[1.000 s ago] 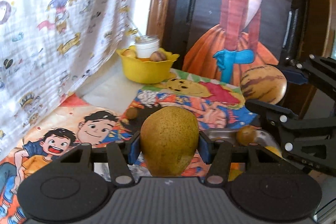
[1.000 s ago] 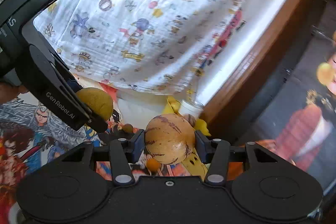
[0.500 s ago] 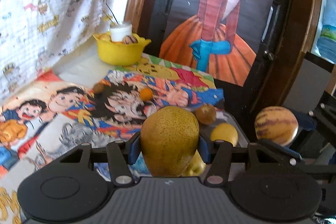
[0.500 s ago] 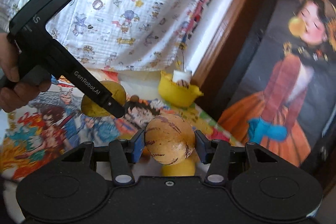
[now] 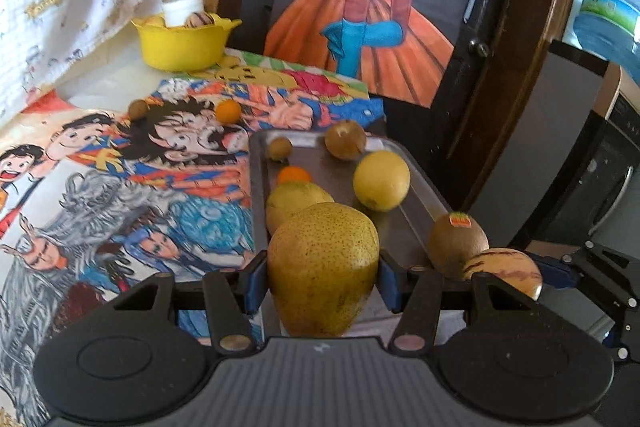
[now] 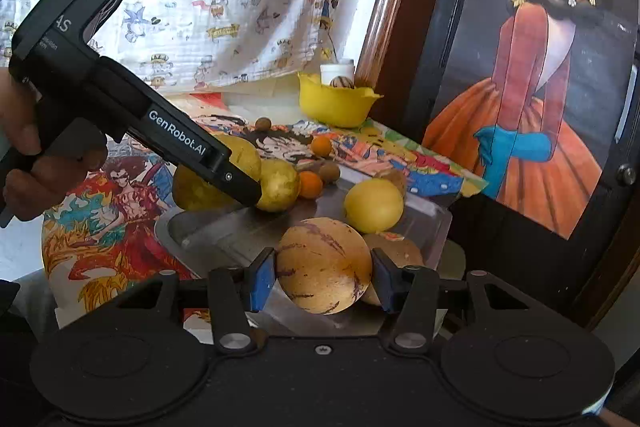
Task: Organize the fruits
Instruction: 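Carry the pepino and pear onto the metal tray and open both tools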
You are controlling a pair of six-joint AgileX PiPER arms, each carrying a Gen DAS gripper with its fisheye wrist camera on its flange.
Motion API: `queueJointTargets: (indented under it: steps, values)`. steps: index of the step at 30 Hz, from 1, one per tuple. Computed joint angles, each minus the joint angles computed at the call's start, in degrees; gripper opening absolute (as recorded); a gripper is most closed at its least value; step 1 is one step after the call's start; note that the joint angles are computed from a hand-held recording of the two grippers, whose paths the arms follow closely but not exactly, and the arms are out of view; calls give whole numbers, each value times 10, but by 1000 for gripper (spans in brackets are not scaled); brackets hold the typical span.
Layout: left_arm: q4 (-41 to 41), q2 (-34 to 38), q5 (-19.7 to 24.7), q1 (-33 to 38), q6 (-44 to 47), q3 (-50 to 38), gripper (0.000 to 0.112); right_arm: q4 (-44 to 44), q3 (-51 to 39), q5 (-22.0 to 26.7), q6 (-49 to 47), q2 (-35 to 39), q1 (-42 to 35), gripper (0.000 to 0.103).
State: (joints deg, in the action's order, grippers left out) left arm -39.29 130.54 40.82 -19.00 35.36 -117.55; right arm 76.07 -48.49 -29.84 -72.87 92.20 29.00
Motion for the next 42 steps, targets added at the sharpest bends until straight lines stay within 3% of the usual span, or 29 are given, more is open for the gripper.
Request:
queueJointTargets:
  steps: [16, 32, 42]
  values:
    - [43, 33, 51, -12, -26, -51, 59, 52, -16, 24, 13, 22, -18, 52]
    - [73, 44, 75, -20, -40, -73, 60, 56, -12, 23, 23, 21, -19, 53]
    - [51, 35, 72, -13, -48, -59, 63, 78, -6, 11, 19, 15, -5, 58]
